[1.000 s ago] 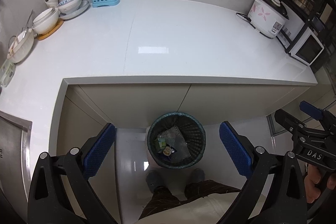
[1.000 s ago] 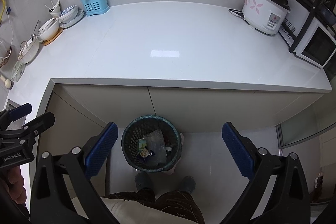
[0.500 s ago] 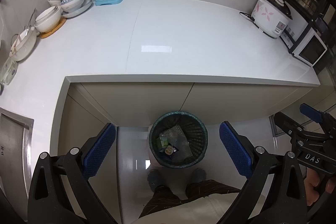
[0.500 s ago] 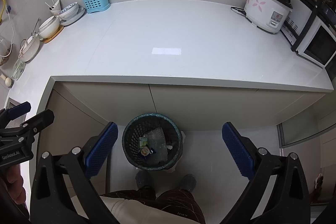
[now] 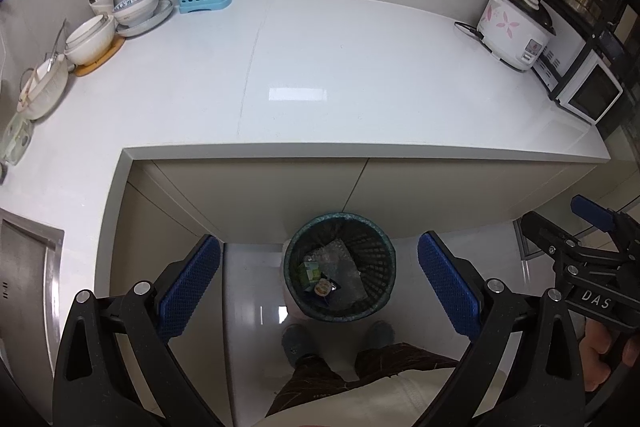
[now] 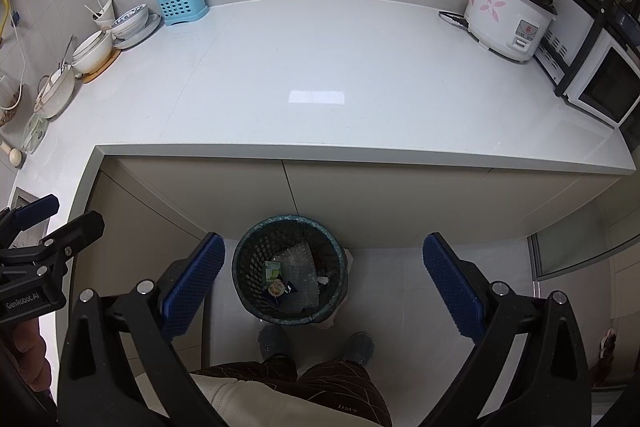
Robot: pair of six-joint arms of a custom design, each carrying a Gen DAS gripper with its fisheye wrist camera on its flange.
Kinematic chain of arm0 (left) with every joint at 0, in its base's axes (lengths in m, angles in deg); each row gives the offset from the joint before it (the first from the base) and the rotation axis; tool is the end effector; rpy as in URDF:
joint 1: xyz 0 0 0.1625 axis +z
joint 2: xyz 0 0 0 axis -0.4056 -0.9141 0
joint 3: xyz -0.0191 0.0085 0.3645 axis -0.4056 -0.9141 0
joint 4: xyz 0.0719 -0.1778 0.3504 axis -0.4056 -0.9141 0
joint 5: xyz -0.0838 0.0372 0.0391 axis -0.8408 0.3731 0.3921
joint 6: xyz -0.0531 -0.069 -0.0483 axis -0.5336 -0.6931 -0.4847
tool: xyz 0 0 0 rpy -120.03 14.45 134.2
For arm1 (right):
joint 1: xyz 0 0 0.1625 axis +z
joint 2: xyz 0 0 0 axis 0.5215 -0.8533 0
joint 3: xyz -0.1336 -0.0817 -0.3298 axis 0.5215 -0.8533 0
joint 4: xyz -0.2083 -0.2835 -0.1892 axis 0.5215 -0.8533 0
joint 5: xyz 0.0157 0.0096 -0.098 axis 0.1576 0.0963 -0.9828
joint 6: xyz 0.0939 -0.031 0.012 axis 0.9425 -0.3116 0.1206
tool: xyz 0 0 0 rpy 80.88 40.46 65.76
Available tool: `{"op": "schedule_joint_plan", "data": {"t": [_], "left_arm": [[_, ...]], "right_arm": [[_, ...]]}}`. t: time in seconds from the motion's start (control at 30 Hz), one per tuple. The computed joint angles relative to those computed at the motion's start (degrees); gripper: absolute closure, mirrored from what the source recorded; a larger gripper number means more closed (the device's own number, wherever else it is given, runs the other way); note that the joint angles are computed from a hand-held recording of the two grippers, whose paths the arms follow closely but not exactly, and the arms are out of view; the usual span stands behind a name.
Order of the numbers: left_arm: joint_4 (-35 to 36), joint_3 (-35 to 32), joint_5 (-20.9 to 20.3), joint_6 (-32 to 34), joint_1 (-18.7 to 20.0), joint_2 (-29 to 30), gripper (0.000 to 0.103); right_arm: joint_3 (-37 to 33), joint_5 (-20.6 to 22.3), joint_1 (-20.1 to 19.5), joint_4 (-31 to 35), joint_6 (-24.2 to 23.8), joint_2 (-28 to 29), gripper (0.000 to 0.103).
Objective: Collect trash
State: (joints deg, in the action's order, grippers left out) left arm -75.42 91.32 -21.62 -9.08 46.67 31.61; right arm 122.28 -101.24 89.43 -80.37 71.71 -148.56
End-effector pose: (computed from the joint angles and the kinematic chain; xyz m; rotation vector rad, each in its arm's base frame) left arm -0.5117 -0.4234 0.2732 0.4151 2.4065 -0.4571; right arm 0.3136 -0.4180 0.4496 0.1033 -2.3018 0.6149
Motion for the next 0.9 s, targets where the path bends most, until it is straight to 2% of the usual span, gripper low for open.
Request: {"op": "schedule_joint_plan", "data": {"t": [0.3, 0.9], "left_arm": [[-3.2, 0.6, -1.3, 1.8, 0.2, -0.4, 0.006], [0.2, -1.2, -0.3, 0.7, 0.1, 1.1, 0.006]], "right_arm": [[0.1, 0.0, -0.3, -0.3, -0.3, -0.1, 0.008], [0.1, 0.3, -0.6, -0.4, 0.0, -0.3, 0.008]]}}
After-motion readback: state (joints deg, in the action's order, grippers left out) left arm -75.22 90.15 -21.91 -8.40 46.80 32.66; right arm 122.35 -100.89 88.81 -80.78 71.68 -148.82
